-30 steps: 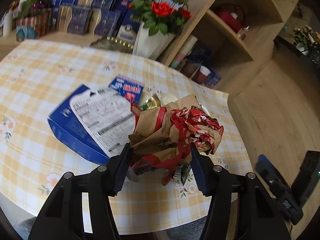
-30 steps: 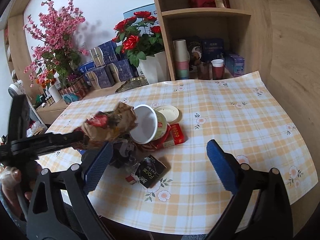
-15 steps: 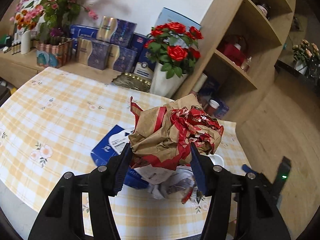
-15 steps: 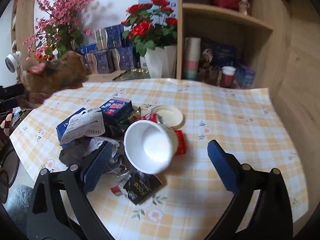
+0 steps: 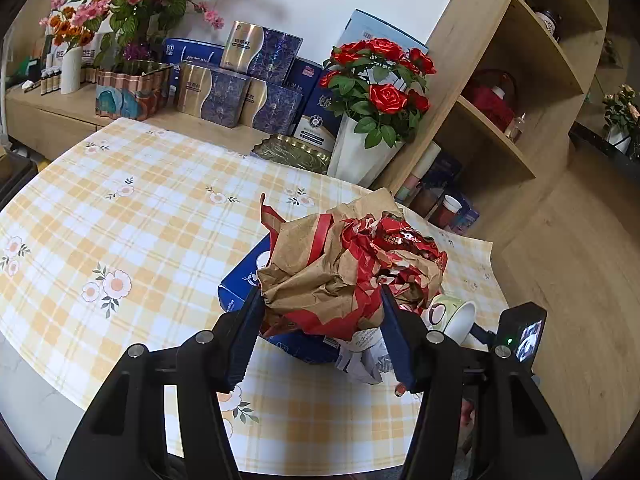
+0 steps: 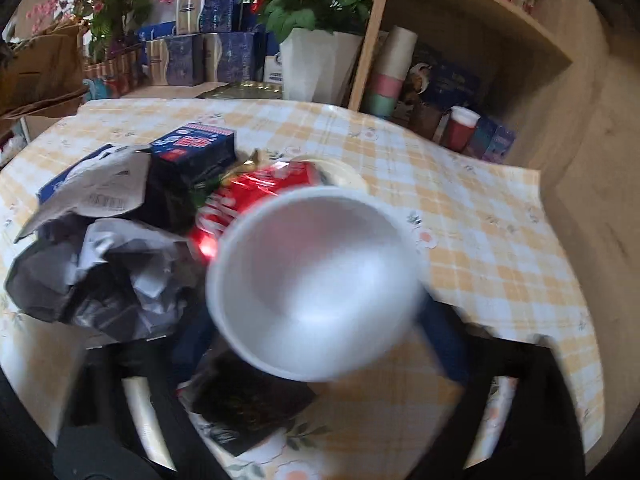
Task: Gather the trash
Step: 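Carry the brown bag to the brown bin and open the left tool while the right tool carries the cup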
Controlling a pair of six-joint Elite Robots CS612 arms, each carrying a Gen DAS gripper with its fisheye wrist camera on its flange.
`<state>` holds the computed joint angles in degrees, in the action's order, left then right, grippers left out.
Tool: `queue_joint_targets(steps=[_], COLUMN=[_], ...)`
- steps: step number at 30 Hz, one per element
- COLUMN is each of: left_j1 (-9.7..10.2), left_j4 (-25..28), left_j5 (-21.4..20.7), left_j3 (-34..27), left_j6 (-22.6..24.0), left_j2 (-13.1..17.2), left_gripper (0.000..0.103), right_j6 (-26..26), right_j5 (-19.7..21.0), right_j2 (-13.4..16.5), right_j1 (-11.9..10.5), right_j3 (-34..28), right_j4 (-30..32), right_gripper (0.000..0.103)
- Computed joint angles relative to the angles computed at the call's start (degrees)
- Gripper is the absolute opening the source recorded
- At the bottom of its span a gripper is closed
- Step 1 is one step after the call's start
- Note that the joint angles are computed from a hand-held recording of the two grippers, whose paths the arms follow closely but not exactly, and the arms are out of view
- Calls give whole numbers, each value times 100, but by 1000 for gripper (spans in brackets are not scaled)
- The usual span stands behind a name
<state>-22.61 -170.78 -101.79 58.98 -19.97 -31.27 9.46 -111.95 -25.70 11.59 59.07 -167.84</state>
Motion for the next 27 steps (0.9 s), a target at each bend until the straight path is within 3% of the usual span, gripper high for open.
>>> queue_joint_targets(steps=[8, 20, 24, 27], left_j1=[10, -26, -67, -48], left_j4=[-121, -356, -220, 68], left_j5=[-71, -425, -432, -717], left_j3=[277, 1323, 1726, 1992], left_j6=[91, 1061, 1382, 1471], left_j2=[-167, -828, -1055, -1183], left_gripper=[55, 56, 56, 56], right_j6=[429, 784, 934, 855], right_j5=[359, 407, 499, 478], right_j2=[-425, -1210, -1395, -1486], right_j1=[-4, 208, 275, 338], right_j3=[692, 1924, 2224, 2376], right_j4=[-927, -2082, -2284, -2472], right_gripper=[82, 82, 82, 82])
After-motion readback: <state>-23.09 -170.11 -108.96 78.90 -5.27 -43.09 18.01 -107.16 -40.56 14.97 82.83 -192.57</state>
